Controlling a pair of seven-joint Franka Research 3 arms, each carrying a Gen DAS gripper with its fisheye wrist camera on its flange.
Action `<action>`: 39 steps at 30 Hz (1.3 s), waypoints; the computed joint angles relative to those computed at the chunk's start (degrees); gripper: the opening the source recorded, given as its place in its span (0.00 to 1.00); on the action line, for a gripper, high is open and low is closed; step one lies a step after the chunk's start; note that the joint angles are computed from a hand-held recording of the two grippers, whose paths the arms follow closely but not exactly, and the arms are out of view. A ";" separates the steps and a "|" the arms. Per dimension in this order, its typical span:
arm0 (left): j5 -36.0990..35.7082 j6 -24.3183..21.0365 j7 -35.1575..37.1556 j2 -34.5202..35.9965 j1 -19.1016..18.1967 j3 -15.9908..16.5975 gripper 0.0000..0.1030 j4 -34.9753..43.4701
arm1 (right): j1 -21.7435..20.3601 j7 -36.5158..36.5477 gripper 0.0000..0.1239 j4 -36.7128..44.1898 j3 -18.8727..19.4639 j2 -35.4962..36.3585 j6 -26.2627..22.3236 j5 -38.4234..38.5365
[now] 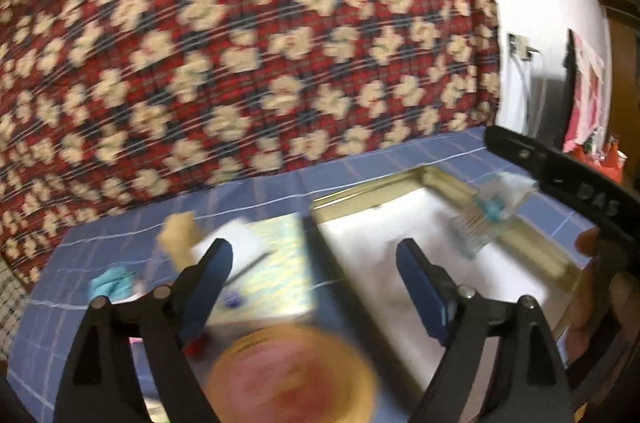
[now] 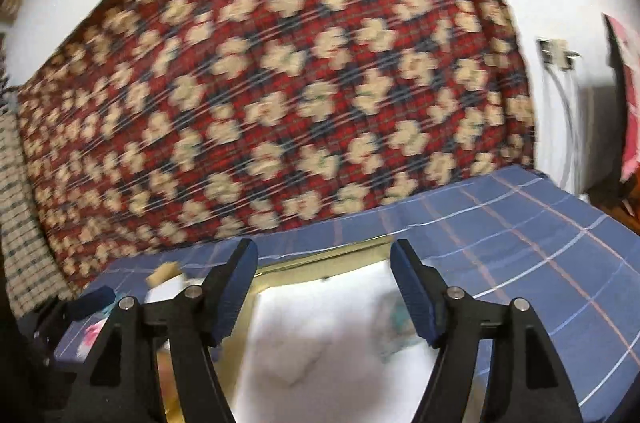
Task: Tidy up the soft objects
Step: 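Open left gripper over the tray while right gripper releases the swab pack, then move left gripper to the clear plastic bag while right gripper approaches green tissue pack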
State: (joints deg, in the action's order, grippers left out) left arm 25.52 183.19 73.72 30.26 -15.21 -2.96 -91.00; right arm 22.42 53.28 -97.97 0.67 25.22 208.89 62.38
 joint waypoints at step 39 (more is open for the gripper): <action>-13.84 9.53 -4.66 -9.72 9.50 11.11 0.94 -26.16 | 18.07 40.17 0.53 24.17 -13.26 18.46 -50.31 -59.88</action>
